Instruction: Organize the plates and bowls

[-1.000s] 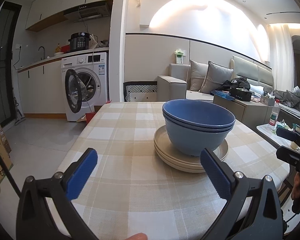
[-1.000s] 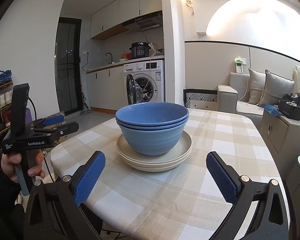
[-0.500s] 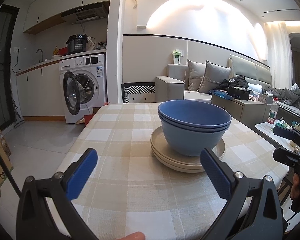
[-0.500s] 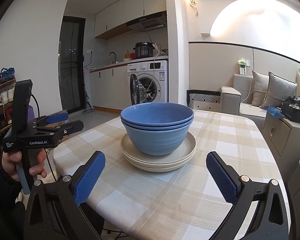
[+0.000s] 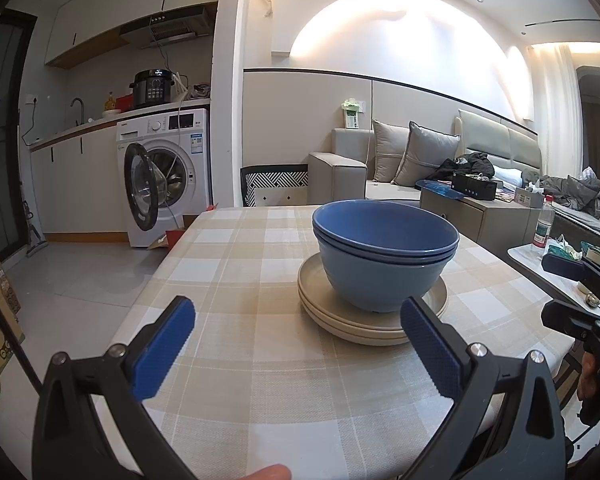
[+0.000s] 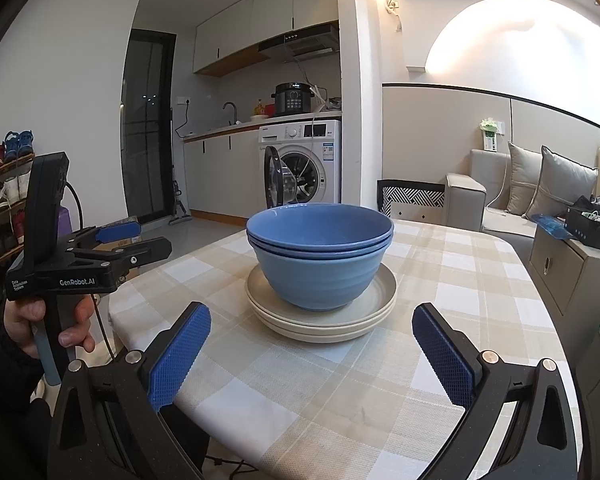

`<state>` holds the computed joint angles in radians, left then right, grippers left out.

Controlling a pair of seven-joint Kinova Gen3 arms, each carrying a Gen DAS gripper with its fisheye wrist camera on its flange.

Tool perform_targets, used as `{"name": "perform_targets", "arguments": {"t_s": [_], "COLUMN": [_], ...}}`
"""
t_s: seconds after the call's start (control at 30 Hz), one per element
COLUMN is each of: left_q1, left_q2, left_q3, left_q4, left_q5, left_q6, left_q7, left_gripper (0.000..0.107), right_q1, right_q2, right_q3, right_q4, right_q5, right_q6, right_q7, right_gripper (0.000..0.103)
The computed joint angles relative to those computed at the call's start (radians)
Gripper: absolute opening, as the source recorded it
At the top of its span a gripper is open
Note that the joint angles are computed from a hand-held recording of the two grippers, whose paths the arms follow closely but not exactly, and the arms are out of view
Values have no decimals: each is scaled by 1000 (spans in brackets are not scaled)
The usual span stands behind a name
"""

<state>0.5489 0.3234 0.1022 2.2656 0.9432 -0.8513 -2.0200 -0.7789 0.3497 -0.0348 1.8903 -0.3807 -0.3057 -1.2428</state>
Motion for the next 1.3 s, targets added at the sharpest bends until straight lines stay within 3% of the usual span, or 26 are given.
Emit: {"name": "perform_targets", "arguments": {"t_s": [1.3], "left_q1": [-1], "left_q2": [-4], "left_q3": [1], "left_q4": [12], "left_q5": [-24], "left_q6": [1], "left_q7": [18], "left_gripper": [103], "right_q1": [-3], "right_q2": [3], "right_q3": [-5], "right_q4": [4], "right_q5": [-4], "right_q6": [-12], "right_q7": [8], "right_gripper": [103]}}
